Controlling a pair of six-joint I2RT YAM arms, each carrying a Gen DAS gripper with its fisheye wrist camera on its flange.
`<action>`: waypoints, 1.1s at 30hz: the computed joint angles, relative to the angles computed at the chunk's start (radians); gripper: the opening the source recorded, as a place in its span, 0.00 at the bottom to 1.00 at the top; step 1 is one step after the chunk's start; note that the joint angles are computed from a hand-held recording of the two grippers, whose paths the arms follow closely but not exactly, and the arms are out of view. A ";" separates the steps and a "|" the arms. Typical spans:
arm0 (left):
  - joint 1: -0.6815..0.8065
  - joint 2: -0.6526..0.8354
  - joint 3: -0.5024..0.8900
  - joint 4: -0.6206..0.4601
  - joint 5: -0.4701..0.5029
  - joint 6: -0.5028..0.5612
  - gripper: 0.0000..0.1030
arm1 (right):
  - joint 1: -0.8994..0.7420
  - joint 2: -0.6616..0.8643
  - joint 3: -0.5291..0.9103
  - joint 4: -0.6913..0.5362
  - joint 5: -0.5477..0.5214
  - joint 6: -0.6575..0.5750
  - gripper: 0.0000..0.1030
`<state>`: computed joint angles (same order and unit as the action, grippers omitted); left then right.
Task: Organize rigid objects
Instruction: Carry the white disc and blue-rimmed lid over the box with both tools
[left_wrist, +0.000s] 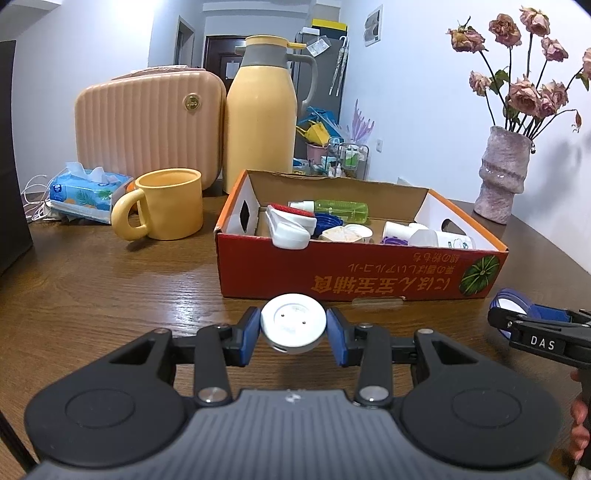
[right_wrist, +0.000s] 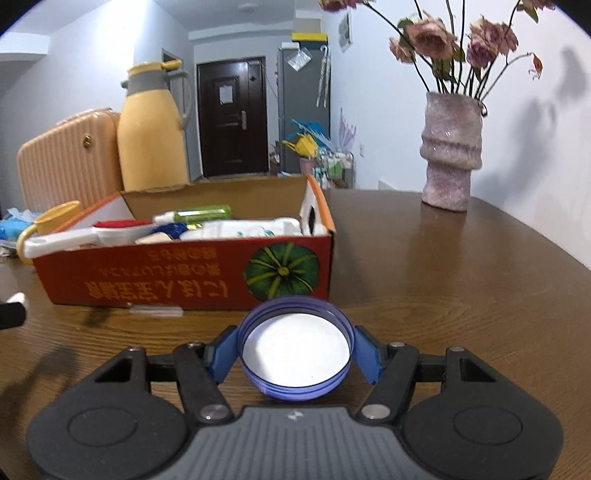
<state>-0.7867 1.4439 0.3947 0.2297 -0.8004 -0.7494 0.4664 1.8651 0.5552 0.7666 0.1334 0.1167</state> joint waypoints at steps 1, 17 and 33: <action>-0.002 -0.002 0.001 -0.003 -0.005 -0.001 0.39 | 0.004 -0.006 -0.008 0.012 -0.001 -0.001 0.63; 0.011 -0.010 0.090 -0.072 -0.027 0.024 0.39 | 0.038 -0.079 0.003 0.042 -0.026 -0.024 0.63; 0.087 0.117 0.219 0.031 -0.001 0.121 0.39 | 0.034 -0.011 0.107 0.078 -0.042 -0.016 0.63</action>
